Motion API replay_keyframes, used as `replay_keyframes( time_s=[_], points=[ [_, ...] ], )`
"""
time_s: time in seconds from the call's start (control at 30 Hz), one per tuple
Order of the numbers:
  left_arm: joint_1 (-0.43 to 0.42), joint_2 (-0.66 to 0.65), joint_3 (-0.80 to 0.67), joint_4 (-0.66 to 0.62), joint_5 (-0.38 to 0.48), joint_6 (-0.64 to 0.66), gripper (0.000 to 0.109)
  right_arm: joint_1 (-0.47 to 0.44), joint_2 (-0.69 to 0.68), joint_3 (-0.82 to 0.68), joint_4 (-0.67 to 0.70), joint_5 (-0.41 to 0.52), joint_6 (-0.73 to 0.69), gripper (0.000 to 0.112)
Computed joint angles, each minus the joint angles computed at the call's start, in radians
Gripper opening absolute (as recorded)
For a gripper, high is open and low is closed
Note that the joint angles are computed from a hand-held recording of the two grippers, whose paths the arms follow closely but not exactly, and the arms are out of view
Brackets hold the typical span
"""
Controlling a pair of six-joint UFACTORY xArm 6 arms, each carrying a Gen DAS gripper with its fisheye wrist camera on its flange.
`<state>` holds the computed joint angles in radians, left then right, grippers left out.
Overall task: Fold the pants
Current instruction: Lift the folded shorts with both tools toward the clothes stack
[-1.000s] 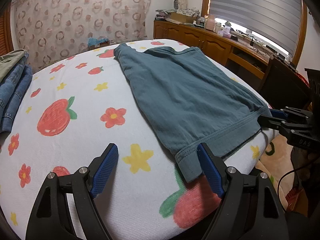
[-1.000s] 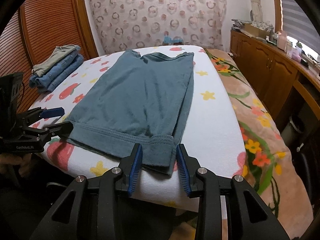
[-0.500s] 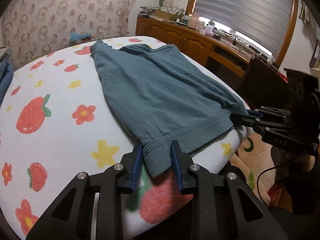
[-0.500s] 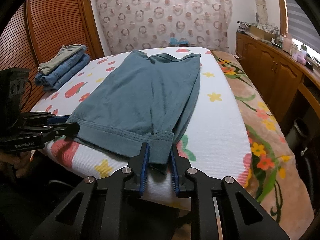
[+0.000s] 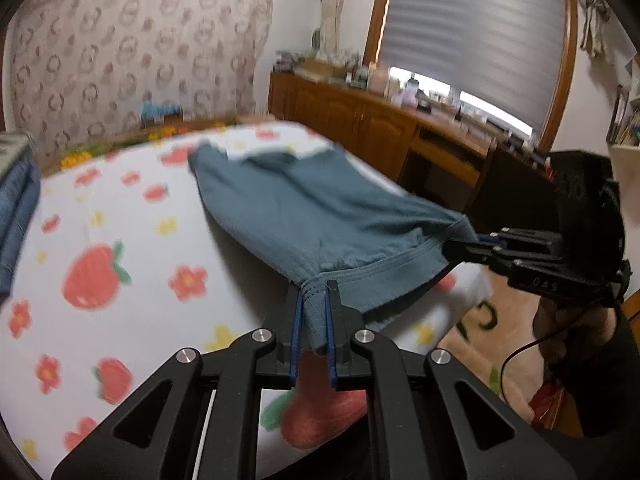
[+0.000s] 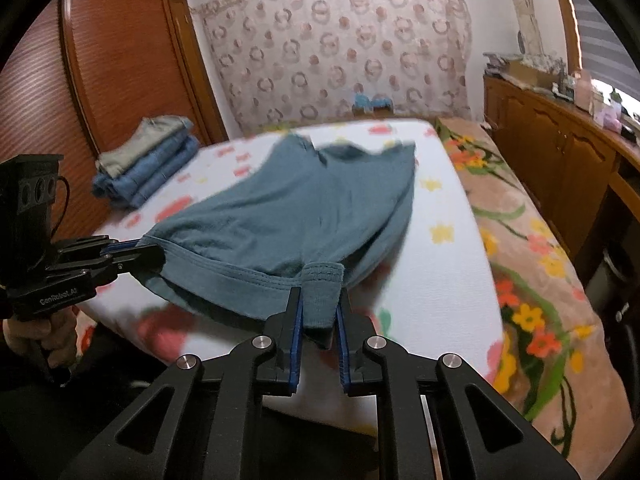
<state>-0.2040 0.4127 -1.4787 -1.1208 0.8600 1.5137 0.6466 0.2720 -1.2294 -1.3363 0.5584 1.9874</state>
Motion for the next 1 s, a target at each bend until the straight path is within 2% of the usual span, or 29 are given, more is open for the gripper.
replay_keyframes(
  time_s=[0.47,0.67,0.77,0.9,0.97,1.0],
  points=[
    [0.112,-0.088,-0.134,-0.187,0.127,0.022,0.011,0.054,-0.062,-0.19,-0.094,0.101,-0.221,0.014],
    [0.138,-0.074,-0.209,-0.239,0.13,0.034,0.011,0.068,-0.026,-0.314,-0.085,0.115,-0.353,0.014],
    [0.136,-0.043,-0.248,-0.247,0.093,0.041,0.011,0.054,0.018,-0.386,-0.066,0.095,-0.404,0.014],
    [0.111,0.074,-0.388,-0.206,0.02,-0.016,0.011,-0.004,0.075,-0.442,-0.01,0.037,-0.478,0.014],
    [0.1,0.133,-0.46,-0.187,-0.016,-0.02,0.011,-0.035,0.129,-0.516,0.076,0.024,-0.604,0.014],
    [0.089,0.196,-0.544,-0.161,-0.041,-0.054,0.011,-0.042,0.169,-0.579,0.129,0.043,-0.684,0.014]
  ],
)
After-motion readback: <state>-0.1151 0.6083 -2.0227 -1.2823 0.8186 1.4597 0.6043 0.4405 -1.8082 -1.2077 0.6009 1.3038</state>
